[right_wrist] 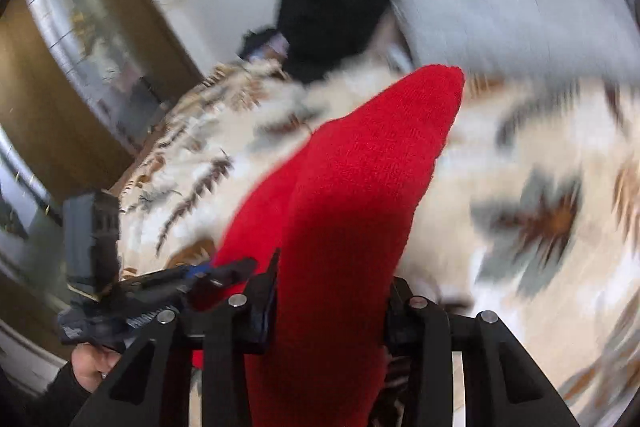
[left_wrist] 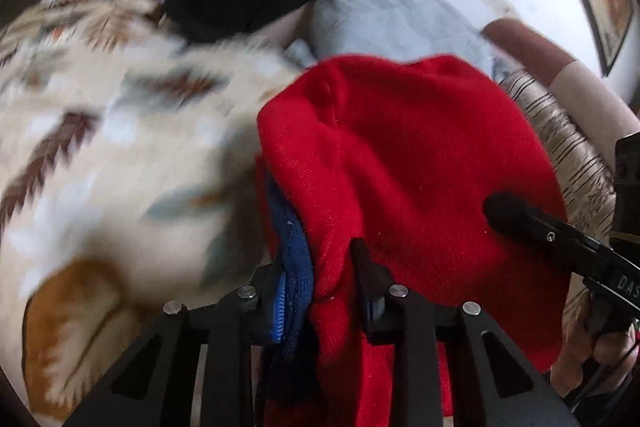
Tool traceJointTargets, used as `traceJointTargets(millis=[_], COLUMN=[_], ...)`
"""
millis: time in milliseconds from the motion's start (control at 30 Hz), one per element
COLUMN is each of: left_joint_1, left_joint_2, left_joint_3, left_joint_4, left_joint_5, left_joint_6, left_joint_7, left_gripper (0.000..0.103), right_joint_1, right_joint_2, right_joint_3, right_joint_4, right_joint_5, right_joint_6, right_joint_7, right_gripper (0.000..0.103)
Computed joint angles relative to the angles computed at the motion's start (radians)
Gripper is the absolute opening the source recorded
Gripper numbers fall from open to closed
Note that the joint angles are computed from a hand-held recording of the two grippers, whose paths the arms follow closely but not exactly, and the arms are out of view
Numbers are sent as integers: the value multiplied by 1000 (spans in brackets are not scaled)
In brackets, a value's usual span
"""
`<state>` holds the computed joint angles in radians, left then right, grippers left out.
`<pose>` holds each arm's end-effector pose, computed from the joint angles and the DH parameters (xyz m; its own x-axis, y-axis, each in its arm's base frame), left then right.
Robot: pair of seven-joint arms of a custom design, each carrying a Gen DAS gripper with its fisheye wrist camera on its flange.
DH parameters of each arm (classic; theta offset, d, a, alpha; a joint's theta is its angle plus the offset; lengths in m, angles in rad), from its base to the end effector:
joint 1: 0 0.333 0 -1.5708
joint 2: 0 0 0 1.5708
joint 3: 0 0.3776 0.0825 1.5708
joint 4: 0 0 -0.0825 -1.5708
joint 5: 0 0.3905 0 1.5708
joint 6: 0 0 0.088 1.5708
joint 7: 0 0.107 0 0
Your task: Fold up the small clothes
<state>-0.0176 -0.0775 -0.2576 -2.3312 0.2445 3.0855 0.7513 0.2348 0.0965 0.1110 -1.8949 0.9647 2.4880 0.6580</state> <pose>0.5185 -0.1705 0.5227 0.1318 -0.9166 0.3776 -0.6833 -0.3599 -0.6352 0.6006 0.2092 0.5630 0.6492 -0.6816 -0.3376 -0.6601 -0.2845 -0.6952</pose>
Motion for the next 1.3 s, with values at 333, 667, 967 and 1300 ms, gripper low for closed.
traceJointTargets(millis=[333, 667, 967, 1300], left_joint_1=[-54, -193, -196, -143], left_joint_2=[269, 246, 88, -27], left_joint_3=[19, 136, 136, 2], left_joint_4=[323, 308, 193, 131], left_joint_5=[-1, 81, 333, 570], left_joint_6=[-266, -366, -361, -563], left_joint_7=[32, -9, -259, -465], left_gripper=[60, 70, 71, 80], right_joint_1=[-120, -179, -140, -24], right_joint_2=[339, 168, 58, -144], right_joint_3=[-76, 47, 21, -52], right_joint_4=[302, 123, 6, -334], right_joint_5=[-178, 79, 63, 57], right_joint_6=[-144, -59, 27, 299], right_joint_7=[471, 130, 105, 2], right_gripper=[62, 78, 79, 79])
